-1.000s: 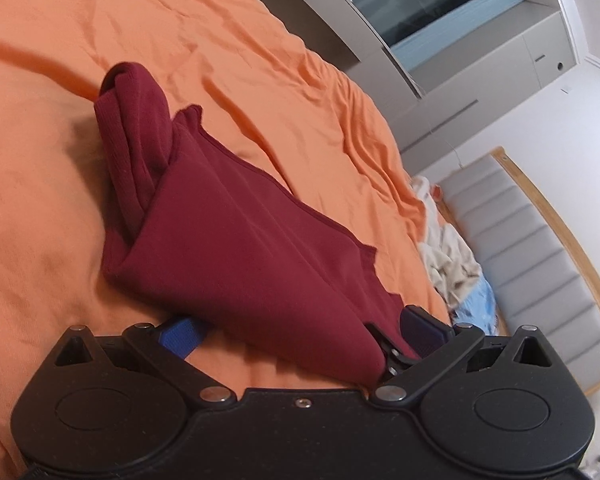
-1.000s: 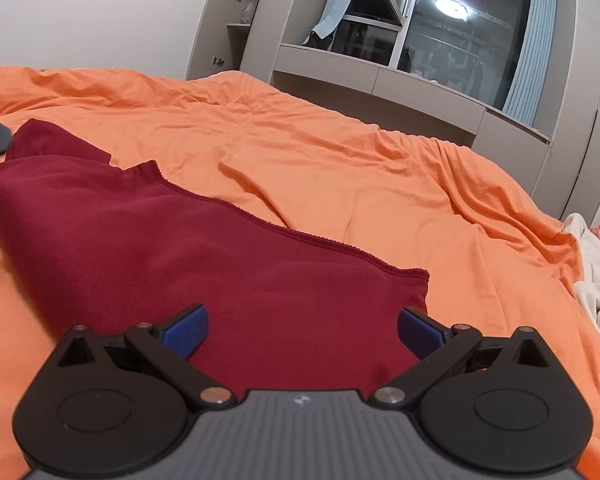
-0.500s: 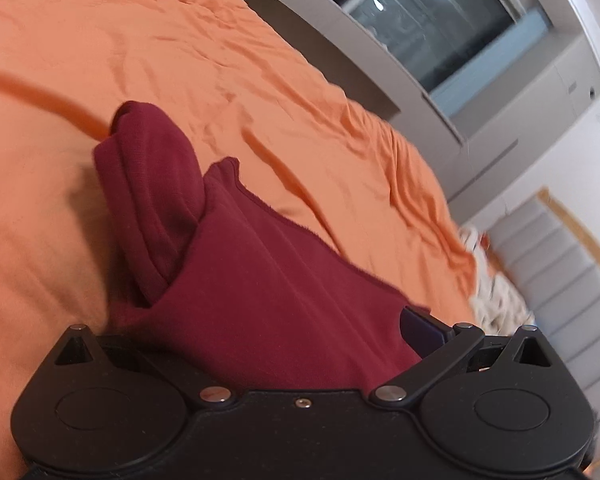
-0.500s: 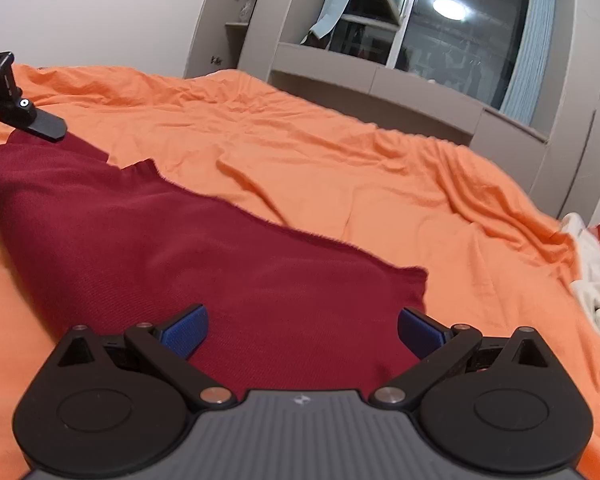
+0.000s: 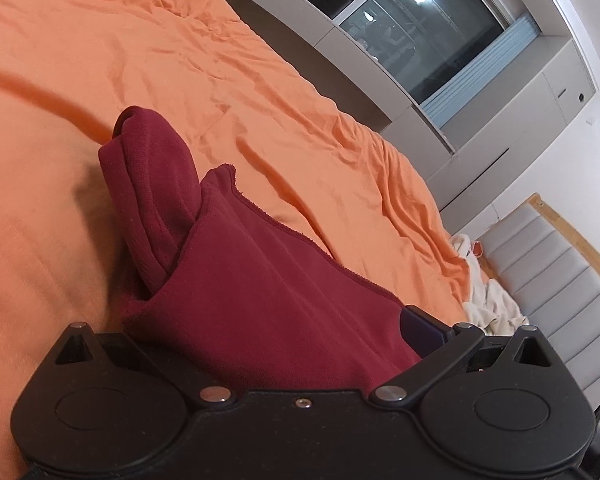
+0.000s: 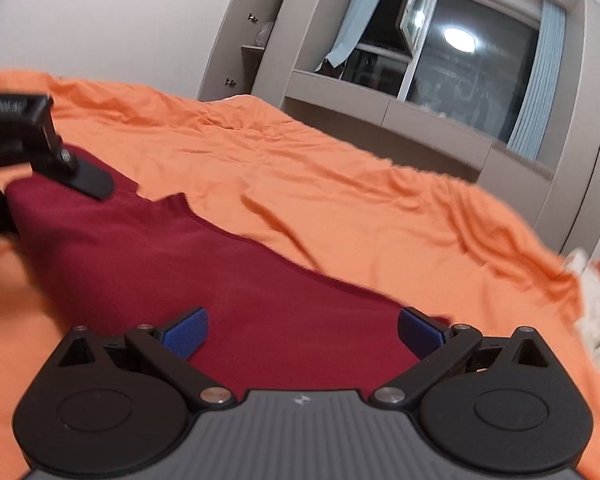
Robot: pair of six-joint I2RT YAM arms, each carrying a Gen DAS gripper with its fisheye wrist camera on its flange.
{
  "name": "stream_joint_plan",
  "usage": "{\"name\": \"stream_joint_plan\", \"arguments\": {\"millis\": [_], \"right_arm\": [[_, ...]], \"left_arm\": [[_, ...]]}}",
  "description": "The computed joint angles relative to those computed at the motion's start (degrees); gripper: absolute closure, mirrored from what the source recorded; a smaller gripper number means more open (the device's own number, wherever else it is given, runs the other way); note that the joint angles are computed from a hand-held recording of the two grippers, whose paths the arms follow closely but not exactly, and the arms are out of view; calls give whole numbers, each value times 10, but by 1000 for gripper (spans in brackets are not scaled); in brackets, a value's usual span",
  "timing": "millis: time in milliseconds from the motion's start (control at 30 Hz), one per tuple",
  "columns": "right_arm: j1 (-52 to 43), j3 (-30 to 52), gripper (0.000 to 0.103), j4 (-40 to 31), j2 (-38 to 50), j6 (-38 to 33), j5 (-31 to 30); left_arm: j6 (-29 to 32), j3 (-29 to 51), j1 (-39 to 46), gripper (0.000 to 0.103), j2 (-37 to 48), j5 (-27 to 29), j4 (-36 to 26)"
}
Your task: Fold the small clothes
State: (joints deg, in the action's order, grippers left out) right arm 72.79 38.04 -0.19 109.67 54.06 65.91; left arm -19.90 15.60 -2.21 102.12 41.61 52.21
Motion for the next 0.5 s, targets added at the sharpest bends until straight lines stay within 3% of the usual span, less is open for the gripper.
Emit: {"name": "stream_joint_plan", "arguments": {"millis": [67,500], "right_arm": [[-2,8,0,8,16,3,-12],[25,98,0,-122,116,81,49]], "left_arm": [[4,-2,-5,1,-1,-9,2],[10,-3,-13,1,-6,-18,-3]]}}
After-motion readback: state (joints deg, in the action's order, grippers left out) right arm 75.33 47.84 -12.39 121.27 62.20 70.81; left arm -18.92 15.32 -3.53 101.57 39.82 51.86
